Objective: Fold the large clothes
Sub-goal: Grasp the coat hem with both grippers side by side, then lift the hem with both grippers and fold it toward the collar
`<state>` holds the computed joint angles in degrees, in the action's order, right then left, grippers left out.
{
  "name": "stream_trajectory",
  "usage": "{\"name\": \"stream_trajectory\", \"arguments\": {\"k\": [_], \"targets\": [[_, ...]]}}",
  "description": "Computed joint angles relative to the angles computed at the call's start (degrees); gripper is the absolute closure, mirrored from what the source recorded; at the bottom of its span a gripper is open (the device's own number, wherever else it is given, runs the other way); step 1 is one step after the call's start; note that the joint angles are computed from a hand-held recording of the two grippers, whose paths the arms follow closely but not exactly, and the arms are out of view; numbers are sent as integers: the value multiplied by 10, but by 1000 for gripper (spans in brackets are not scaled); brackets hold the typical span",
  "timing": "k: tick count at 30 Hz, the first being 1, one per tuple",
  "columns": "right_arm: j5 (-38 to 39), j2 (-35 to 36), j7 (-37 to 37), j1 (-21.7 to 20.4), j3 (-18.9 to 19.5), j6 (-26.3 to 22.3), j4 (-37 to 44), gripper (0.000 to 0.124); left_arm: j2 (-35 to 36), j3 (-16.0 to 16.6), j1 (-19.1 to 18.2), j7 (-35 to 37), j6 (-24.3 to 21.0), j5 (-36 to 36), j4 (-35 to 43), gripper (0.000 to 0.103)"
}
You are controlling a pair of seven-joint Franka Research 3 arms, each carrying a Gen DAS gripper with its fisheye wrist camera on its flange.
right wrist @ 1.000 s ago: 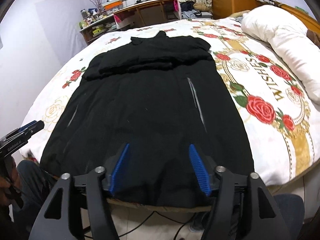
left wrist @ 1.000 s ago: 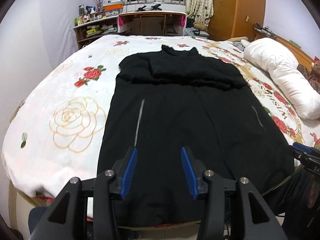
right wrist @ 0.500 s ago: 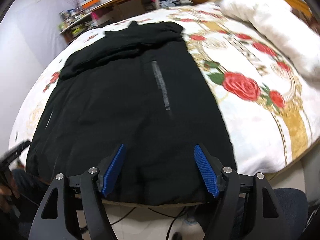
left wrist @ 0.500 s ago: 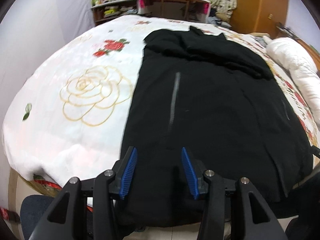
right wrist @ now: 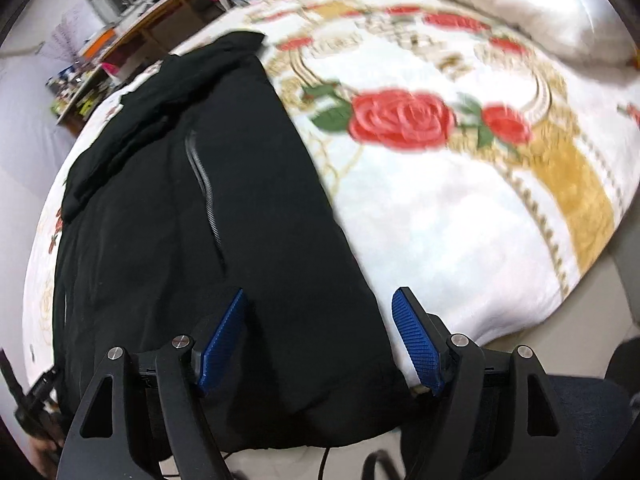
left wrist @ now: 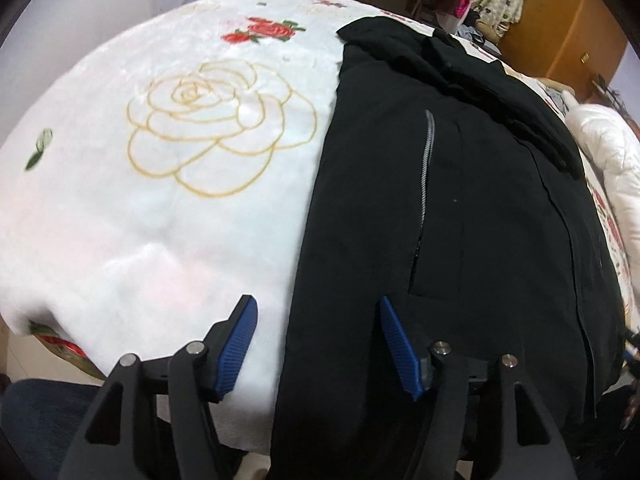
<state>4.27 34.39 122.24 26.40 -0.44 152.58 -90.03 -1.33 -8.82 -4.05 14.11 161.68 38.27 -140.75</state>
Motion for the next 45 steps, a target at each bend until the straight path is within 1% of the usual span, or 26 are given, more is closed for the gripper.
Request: {"name": "stream_trajectory", "arguments": {"k": [2, 4, 7, 9, 11, 14, 15, 16, 17, 18, 19, 20, 21, 23, 27, 32, 36, 42, 45], "targets": [[21, 6, -25, -16, 20, -13, 8, 49, -2, 0, -1, 2, 8, -7, -6, 37], [18, 7, -39, -13, 20, -21, 12, 49, -3, -1, -2, 11, 12, -17, -8, 37], [38, 12, -58, -22, 33, -41, 21, 48, -4, -1, -7, 56, 47, -73, -24, 37], [58, 14, -65, -30, 40, -48, 21, 48, -1, -4, -10, 69, 45, -80, -24, 37], [73, 15, -71, -35, 44, -54, 23, 48, 0, -8, -13, 71, 30, -73, -18, 37], [81, 17, -79, -37, 45, -84, 35, 48, 0, -9, -17, 86, 23, -87, -16, 37], [84, 18, -82, -38, 46, -92, 39, 48, -2, -9, -19, 96, 23, -97, -18, 39], [90, 16, -88, -40, 49, -95, 37, 54, -3, -9, -21, 111, 23, -112, -19, 41], [98, 13, -93, -43, 52, -95, 33, 65, -2, -9, -23, 130, 22, -129, -17, 47], [116, 8, -104, -52, 62, -87, 25, 70, -3, -9, -25, 141, 23, -137, -17, 54], [143, 4, -122, -65, 77, -75, 16, 82, -6, -10, -26, 145, 19, -139, -17, 58], [159, 4, -133, -69, 83, -69, 14, 88, -9, -11, -27, 148, 16, -140, -17, 68], [166, 0, -140, -69, 84, -65, 10, 90, -14, -12, -27, 146, 14, -138, -18, 77], [166, -5, -148, -63, 79, -62, 7, 95, -24, -12, -26, 148, 25, -139, -26, 83], [174, -19, -168, -60, 78, -49, -3, 98, -46, -18, -22, 135, 28, -122, -28, 86], [213, -45, -209, -75, 93, -16, -29, 100, -82, -20, -9, 121, 54, -110, -42, 86], [235, -56, -231, -78, 98, 3, -33, 101, -111, -26, 11, 105, 69, -89, -47, 87], [257, -62, -256, -82, 102, 18, -19, 102, -120, -39, 43, 79, 95, -63, -31, 87], [258, -60, -265, -80, 101, 23, -3, 102, -119, -45, 57, 71, 99, -47, -18, 87]]}}
